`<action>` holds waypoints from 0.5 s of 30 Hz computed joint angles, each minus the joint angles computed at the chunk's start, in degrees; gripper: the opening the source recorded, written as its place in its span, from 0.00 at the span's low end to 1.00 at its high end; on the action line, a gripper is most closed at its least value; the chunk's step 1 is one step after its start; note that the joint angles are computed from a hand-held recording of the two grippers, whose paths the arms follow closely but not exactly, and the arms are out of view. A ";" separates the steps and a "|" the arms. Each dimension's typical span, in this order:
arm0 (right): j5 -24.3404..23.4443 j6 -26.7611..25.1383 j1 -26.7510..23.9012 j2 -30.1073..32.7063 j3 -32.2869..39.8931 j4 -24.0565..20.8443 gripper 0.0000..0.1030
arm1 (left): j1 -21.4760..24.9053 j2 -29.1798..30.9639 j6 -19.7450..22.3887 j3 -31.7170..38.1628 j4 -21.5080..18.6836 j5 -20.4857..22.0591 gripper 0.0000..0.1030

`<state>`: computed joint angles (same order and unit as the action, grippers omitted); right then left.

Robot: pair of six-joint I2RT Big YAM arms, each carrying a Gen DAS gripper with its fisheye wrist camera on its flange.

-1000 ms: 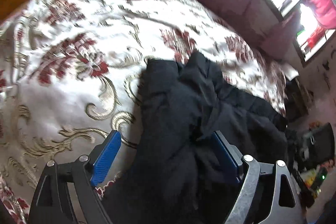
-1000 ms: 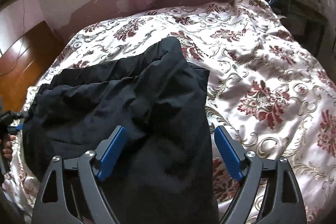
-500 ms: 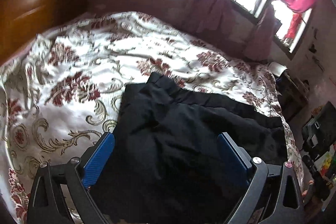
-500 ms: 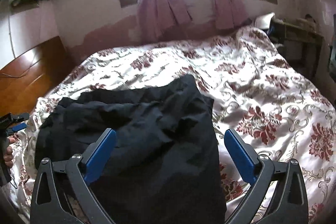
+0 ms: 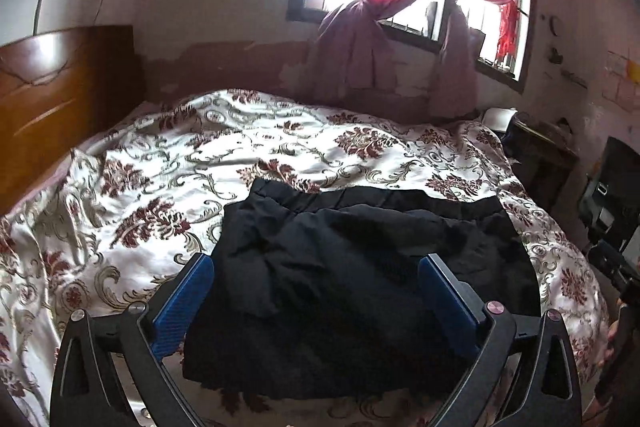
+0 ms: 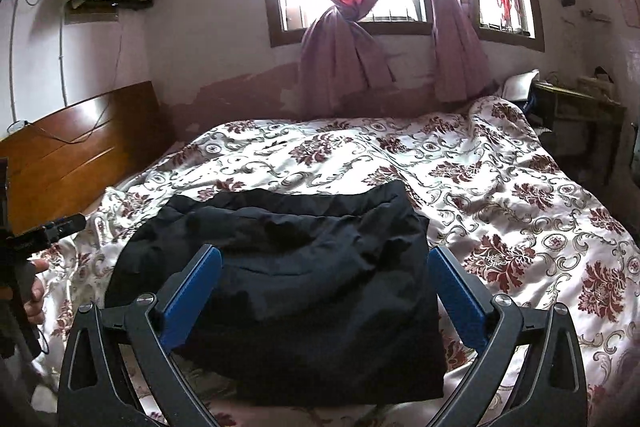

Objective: Fold large clothes

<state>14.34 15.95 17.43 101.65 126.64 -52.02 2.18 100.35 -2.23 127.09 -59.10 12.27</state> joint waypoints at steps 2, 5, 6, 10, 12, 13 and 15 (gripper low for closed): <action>0.19 0.02 0.55 -1.12 -1.22 0.54 0.98 | -0.18 -1.97 0.60 -2.56 1.72 -0.15 1.00; 0.16 0.17 1.24 -2.96 -3.37 1.80 0.98 | -0.59 -4.52 0.90 -5.64 3.28 -0.36 1.00; 0.20 0.38 1.47 -3.67 -4.14 2.05 0.98 | -0.66 -5.38 1.19 -6.62 3.69 -0.05 1.00; -0.18 1.40 2.50 -7.31 -8.64 4.53 0.98 | -0.86 -8.89 2.74 -10.68 5.59 1.15 1.00; -0.48 1.76 3.14 -9.17 -10.73 5.48 0.98 | -1.18 -11.01 3.10 -13.14 6.96 1.04 1.00; -0.34 1.51 3.54 -10.10 -11.60 5.72 0.98 | -1.32 -12.17 3.19 -14.43 7.63 1.07 1.00; 0.73 0.91 4.45 -11.53 -13.17 6.35 0.98 | -1.58 -13.79 3.28 -16.11 8.39 0.85 1.00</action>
<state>15.07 16.85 21.88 90.12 113.46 -45.67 0.60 86.56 1.06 110.97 -50.71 13.12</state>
